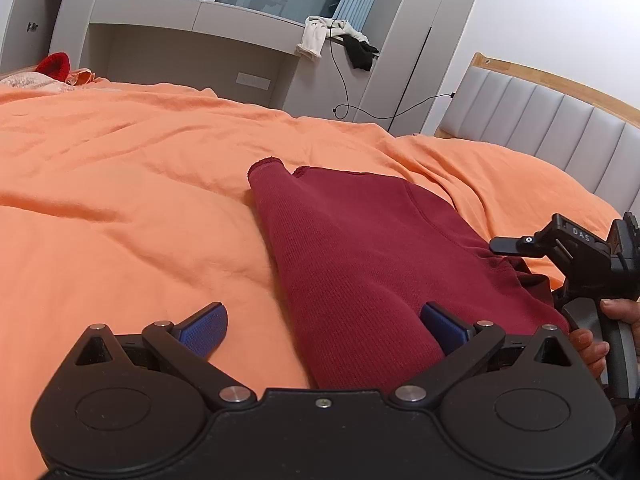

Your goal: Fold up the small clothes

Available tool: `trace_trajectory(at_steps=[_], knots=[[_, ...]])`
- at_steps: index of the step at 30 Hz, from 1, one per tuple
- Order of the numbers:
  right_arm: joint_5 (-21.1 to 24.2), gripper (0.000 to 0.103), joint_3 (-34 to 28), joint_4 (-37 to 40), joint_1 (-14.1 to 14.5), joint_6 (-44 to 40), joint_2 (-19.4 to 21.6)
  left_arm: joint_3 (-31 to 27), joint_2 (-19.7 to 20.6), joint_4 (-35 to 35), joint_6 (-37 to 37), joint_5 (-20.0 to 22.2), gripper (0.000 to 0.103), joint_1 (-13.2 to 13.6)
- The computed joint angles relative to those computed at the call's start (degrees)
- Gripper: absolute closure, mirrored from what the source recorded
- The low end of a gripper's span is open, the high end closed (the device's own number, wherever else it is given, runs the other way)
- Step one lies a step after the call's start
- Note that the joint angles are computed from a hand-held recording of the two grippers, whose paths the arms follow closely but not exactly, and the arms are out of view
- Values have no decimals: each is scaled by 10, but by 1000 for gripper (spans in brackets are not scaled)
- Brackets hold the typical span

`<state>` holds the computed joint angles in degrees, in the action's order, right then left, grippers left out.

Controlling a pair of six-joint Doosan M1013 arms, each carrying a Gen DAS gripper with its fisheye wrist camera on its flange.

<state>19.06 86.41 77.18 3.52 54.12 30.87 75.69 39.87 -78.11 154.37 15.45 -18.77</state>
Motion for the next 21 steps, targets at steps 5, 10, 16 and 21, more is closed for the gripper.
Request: trace_trajectory(at_steps=[5, 10, 16, 21], knots=[[-29, 20, 5, -27, 11, -11, -3, 1, 0, -2, 2, -1, 0, 0], [-10, 35, 11, 42, 7, -74, -4, 2, -1, -1, 1, -4, 0, -1], [-3, 50, 12, 67, 7, -103, -4, 2, -1, -2, 2, -4, 0, 0], [-37, 60, 13, 37, 18, -117, -8, 2, -1, -3, 3, -4, 1, 0]])
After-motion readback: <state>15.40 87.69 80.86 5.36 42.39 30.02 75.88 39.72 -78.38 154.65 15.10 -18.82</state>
